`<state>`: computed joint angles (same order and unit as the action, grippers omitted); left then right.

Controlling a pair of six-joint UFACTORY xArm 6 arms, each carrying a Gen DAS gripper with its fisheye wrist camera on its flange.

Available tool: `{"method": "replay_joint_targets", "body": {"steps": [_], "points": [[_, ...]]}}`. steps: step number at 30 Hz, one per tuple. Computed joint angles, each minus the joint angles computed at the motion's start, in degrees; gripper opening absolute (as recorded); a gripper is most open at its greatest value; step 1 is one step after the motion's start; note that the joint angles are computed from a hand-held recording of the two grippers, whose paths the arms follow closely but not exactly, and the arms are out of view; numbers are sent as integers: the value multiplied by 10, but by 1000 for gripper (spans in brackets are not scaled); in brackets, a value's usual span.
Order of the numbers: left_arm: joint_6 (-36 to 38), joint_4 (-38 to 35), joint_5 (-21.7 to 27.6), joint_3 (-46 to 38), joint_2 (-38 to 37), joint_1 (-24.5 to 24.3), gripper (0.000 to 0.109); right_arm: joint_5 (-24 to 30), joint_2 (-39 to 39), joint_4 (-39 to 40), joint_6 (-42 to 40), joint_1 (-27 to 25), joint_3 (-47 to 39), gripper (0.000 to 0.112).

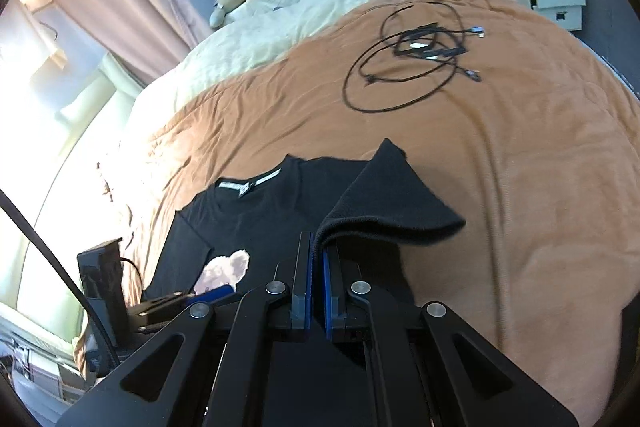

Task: Fold small clothes
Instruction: 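Grasp the other side with the right gripper and fold it inward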

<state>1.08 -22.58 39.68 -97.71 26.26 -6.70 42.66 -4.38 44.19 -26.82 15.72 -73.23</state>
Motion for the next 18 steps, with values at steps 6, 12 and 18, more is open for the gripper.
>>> {"method": "replay_joint_targets", "body": {"steps": [6,12,18], "points": [[25,2,-14,95,-75,32,27,-13,19,-30,40,45,-10,1],[45,-17,-23,147,-115,59,27,-28,43,-52,68,82,-20,1],[49,-16,-23,176,-134,73,27,-38,59,-47,63,105,-21,1]]}}
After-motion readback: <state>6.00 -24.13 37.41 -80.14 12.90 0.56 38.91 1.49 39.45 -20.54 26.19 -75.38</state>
